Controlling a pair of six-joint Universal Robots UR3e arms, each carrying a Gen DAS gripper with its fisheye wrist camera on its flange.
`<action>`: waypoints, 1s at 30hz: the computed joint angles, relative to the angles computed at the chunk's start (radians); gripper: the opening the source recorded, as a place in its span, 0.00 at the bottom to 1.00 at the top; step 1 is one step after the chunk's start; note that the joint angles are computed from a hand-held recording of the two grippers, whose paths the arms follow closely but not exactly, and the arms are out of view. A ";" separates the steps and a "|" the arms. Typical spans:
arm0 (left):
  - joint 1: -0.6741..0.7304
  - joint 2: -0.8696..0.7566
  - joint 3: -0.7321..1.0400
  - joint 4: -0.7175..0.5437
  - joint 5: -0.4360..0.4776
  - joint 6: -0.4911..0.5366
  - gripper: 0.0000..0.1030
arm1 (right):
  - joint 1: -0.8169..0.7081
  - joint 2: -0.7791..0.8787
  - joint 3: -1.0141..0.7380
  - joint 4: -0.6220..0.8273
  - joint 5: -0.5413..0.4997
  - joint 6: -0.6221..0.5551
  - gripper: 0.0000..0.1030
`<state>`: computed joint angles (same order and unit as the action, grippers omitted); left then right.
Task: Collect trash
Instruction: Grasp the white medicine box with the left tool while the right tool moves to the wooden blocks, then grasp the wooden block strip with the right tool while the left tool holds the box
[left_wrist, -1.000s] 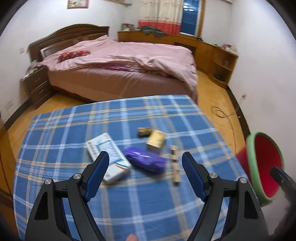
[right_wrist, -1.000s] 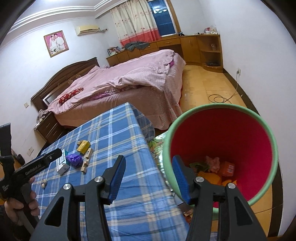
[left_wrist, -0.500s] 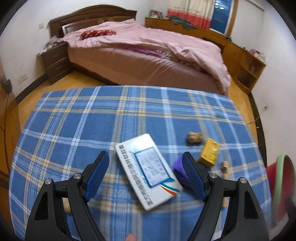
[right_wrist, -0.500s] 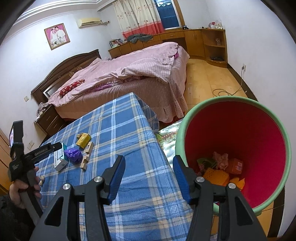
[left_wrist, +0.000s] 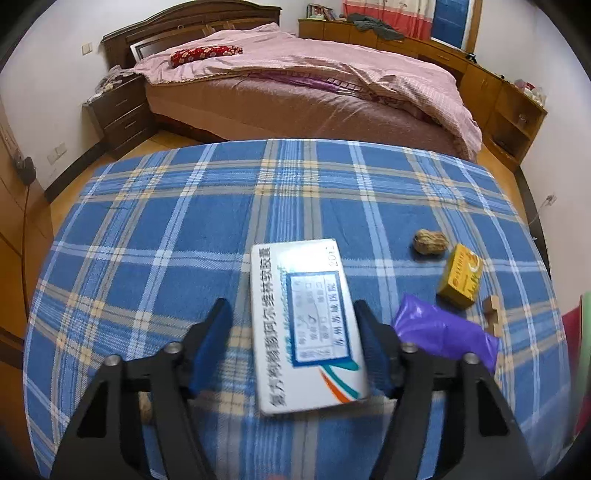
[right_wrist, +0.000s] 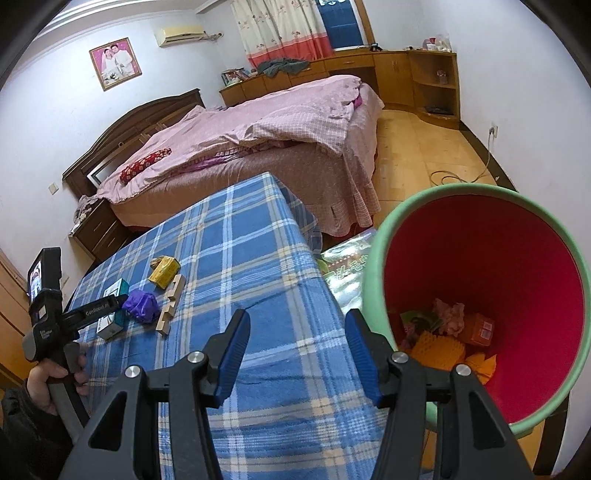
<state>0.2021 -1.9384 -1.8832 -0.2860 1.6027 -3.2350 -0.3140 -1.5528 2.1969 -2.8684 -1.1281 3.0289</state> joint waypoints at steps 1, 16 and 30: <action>0.006 0.009 -0.014 0.008 -0.012 0.013 0.54 | 0.007 0.006 -0.009 0.003 -0.003 0.002 0.55; 0.136 0.213 -0.268 0.149 -0.198 0.076 0.49 | 0.219 0.166 -0.184 0.032 -0.056 0.072 0.55; 0.192 0.243 -0.293 0.141 -0.286 0.082 0.49 | 0.427 0.381 -0.416 0.084 -0.170 0.113 0.47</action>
